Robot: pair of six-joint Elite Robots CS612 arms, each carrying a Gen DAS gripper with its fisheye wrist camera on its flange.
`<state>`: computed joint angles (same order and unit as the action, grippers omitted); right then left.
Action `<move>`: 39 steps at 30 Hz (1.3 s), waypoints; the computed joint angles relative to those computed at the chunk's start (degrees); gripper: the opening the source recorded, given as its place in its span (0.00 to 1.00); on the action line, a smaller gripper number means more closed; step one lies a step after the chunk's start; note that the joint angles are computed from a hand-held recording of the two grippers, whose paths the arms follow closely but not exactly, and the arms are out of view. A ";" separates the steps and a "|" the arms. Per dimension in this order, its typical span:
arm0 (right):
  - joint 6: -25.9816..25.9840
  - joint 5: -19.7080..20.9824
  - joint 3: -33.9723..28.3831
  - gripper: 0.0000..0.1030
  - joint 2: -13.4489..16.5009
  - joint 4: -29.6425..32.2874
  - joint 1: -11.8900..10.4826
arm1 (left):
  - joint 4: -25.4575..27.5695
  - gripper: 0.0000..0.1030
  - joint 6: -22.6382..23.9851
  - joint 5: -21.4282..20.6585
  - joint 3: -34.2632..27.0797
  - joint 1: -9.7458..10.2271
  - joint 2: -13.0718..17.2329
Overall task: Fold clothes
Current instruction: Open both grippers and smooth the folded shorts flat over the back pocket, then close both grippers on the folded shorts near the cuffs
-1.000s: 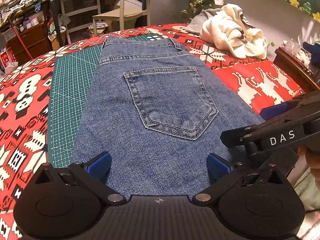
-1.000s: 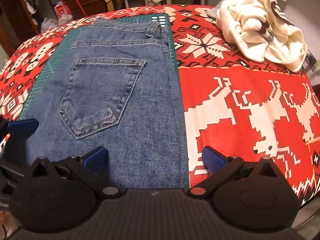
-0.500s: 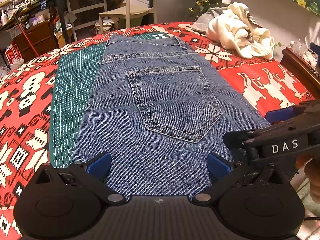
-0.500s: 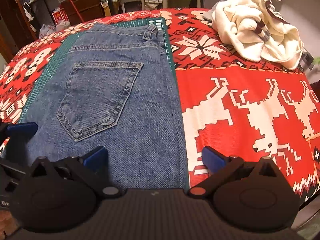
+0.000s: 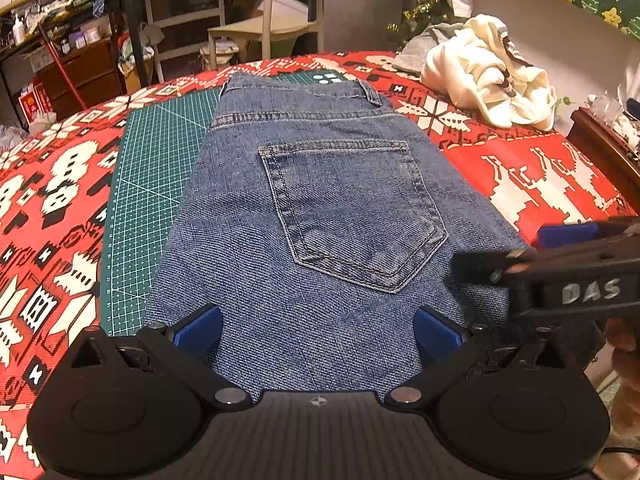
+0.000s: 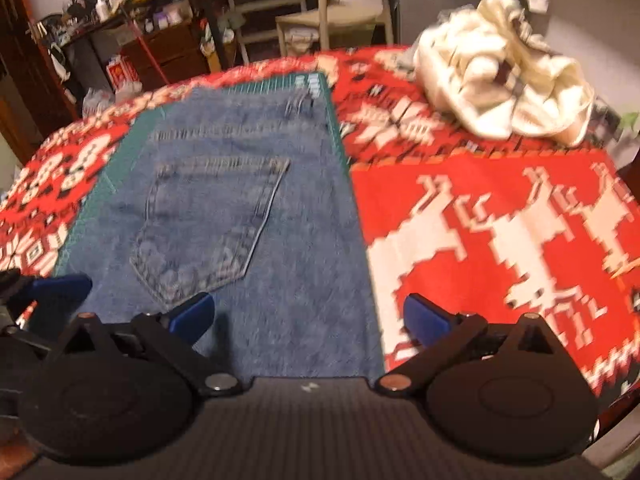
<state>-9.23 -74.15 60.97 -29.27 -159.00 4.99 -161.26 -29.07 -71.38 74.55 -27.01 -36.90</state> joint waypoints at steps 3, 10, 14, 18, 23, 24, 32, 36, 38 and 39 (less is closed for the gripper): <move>-1.68 -0.73 0.49 0.89 -0.55 -1.93 0.04 | 1.51 0.93 -1.14 0.09 -0.20 0.07 -0.35; -3.51 -2.53 2.93 0.78 -2.79 -5.31 0.41 | -1.96 0.67 -5.73 0.94 2.22 0.40 -2.64; -2.48 -4.46 3.78 0.79 -3.45 -6.51 0.94 | -4.54 0.54 -8.82 -1.17 3.45 1.02 -3.76; -1.58 -5.14 4.40 0.79 -3.77 -7.22 1.34 | -6.92 0.40 -11.94 -4.34 4.11 1.71 -4.07; -5.22 -1.53 4.54 0.33 -4.21 -3.62 1.35 | -7.82 0.24 -13.97 -6.72 4.12 2.03 -3.84; -5.39 -0.73 4.28 0.21 -4.15 -2.28 1.31 | -8.38 0.24 -14.26 -7.33 4.16 2.11 -3.71; -3.02 2.13 1.14 0.09 -2.25 5.12 1.08 | -8.84 0.24 -16.02 -11.75 3.70 3.05 -2.70; -1.34 2.11 0.22 0.08 -1.18 5.44 0.89 | -5.16 0.24 -15.36 -11.72 3.16 3.17 -2.48; -1.21 2.24 0.68 0.06 -1.20 4.44 0.71 | -4.28 0.23 -14.80 -11.40 3.30 3.15 -2.48; -1.30 2.32 0.89 0.06 -1.20 4.00 0.60 | -3.94 0.21 -14.50 -11.22 3.40 3.14 -2.48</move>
